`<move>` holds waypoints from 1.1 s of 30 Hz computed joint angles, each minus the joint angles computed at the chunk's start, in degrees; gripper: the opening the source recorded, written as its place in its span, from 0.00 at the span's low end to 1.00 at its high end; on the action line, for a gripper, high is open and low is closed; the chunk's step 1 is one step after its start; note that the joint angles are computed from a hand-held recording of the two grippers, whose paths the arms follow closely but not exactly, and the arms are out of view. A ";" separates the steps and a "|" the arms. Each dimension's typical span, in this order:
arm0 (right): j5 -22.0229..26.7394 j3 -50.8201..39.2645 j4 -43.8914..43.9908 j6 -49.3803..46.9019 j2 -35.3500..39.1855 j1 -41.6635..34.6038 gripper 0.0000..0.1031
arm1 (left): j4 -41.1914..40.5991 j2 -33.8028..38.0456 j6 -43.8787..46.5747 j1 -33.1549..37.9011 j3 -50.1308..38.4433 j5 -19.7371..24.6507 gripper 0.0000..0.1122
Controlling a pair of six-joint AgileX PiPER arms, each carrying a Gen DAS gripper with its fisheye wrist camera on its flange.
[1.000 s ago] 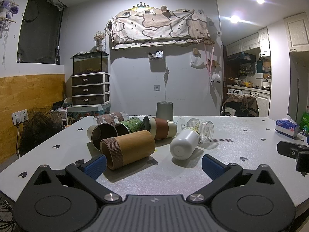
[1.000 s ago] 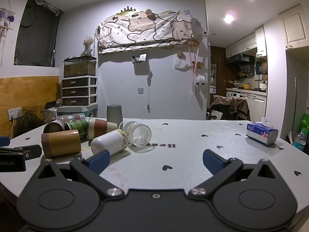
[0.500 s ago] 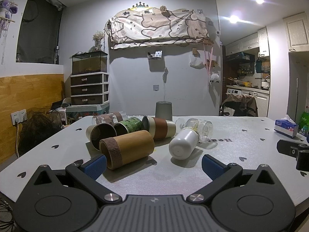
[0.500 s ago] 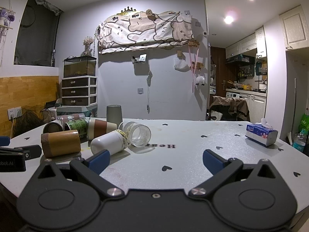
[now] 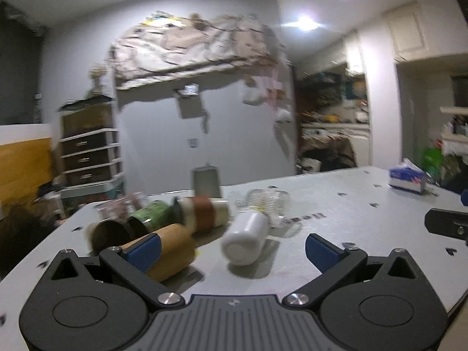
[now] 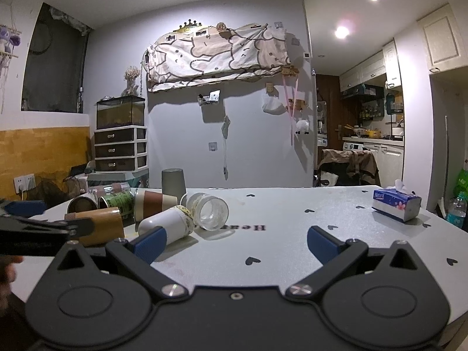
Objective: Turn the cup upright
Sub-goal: 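Move the left tool down onto the lying white cup's base, then close the left gripper on the white cup while the right tool approaches it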
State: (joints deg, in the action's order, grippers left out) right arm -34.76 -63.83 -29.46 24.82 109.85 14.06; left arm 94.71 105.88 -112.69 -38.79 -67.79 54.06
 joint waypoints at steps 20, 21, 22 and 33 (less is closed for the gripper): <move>-2.24 1.75 -0.56 1.06 -1.16 -2.10 1.00 | -41.13 23.21 58.67 18.60 -43.30 -17.46 0.78; -2.11 1.65 -0.52 0.97 -1.14 -2.14 1.00 | -42.99 23.44 60.15 19.17 -43.81 -17.39 0.74; -1.91 1.62 -0.29 0.86 -1.22 -1.98 1.00 | -44.64 23.71 61.26 19.55 -44.43 -17.04 0.73; -0.84 1.18 -1.67 2.08 -1.36 -1.98 1.00 | -45.96 23.47 60.47 19.68 -43.04 -15.13 0.55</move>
